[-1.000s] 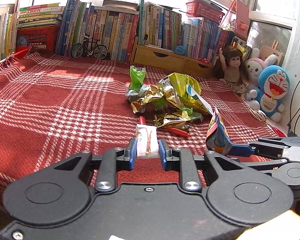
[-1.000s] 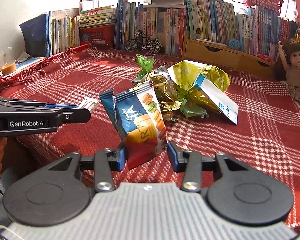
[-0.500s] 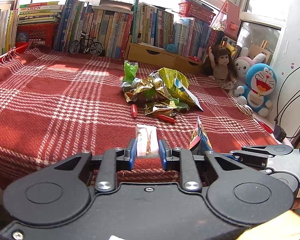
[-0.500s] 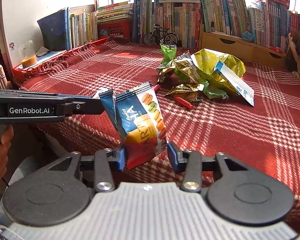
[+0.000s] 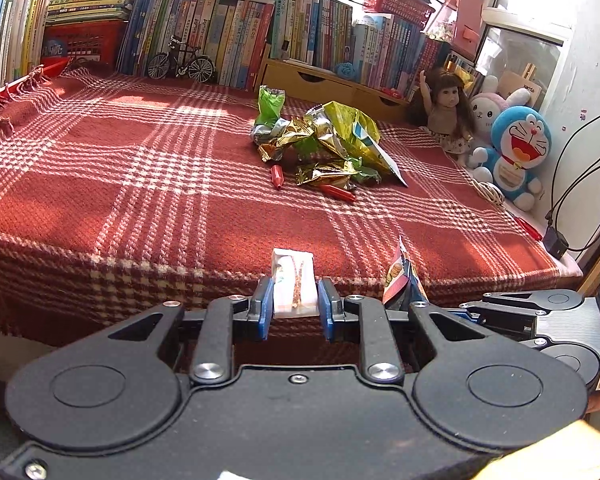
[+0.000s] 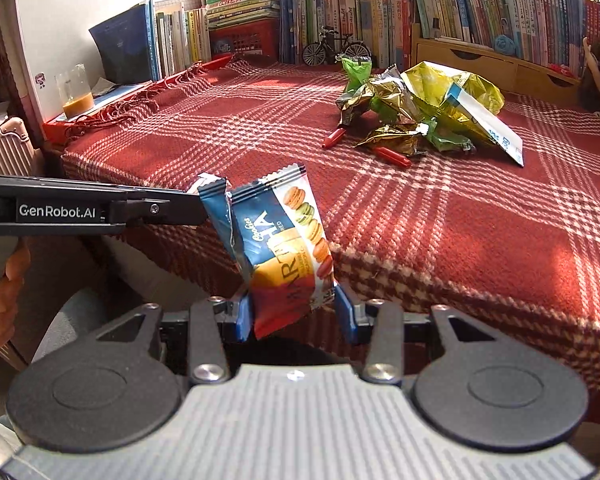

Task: Collect trash
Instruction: 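Lower both grippers into the black trash bag and open them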

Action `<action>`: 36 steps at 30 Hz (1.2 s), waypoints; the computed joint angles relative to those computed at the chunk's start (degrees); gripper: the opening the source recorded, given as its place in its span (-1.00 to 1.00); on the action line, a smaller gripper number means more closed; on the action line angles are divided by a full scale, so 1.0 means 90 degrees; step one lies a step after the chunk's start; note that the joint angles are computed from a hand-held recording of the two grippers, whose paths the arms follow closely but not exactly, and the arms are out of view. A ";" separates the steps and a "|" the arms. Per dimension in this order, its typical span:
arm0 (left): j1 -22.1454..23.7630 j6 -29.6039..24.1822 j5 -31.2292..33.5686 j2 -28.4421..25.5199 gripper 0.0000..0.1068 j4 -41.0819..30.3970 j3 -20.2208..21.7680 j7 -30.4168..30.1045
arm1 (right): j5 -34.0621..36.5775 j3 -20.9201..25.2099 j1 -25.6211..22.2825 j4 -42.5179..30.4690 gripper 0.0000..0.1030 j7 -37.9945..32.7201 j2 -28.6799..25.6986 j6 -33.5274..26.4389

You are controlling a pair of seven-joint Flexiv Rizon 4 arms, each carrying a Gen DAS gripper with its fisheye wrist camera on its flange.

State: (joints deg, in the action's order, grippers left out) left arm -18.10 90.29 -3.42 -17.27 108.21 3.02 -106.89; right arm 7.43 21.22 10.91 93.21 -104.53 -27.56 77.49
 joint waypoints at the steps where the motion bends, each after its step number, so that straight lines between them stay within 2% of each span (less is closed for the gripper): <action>1: -0.0048 -0.0026 0.0041 0.0007 -0.58 0.0012 0.0064 -0.0038 | 0.0027 0.0031 -0.0019 0.0024 -0.03 -0.0010 0.0010 -0.0040; 4: -0.0268 -0.0182 0.0279 0.0015 -0.58 0.0006 0.0366 -0.0287 | 0.0116 0.0086 -0.0051 0.0063 -0.03 -0.0049 0.0031 -0.0163; 6: -0.0267 -0.0282 0.0356 0.0039 -0.58 0.0048 0.0394 -0.0425 | 0.0169 0.0097 -0.0054 0.0083 -0.03 -0.0086 0.0042 -0.0236; 11: -0.0121 -0.0633 0.0491 0.0086 -0.58 0.0119 0.0260 -0.0538 | 0.0299 0.0106 -0.0033 0.0099 -0.03 -0.0181 0.0056 -0.0530; 16: 0.0265 -0.1214 0.0153 0.0055 -0.58 0.0197 -0.0150 -0.0400 | 0.0504 0.0053 0.0037 0.0018 -0.03 -0.0165 0.0011 -0.1137; 20: 0.0263 -0.1594 0.0308 -0.0039 -0.58 0.0115 -0.0092 -0.0554 | 0.0438 -0.0157 0.0239 0.0002 -0.03 -0.0041 -0.0046 -0.1460; 28: 0.0474 -0.2121 0.0092 -0.0279 -0.58 0.0059 -0.0313 -0.0478 | 0.0438 -0.0330 0.0386 -0.0252 0.00 0.0206 -0.0279 -0.2033; 36: 0.0500 -0.2416 0.0057 -0.0487 -0.57 -0.0087 -0.0325 -0.0460 | 0.0180 -0.0488 0.0576 -0.0520 0.04 0.0441 -0.0532 -0.2432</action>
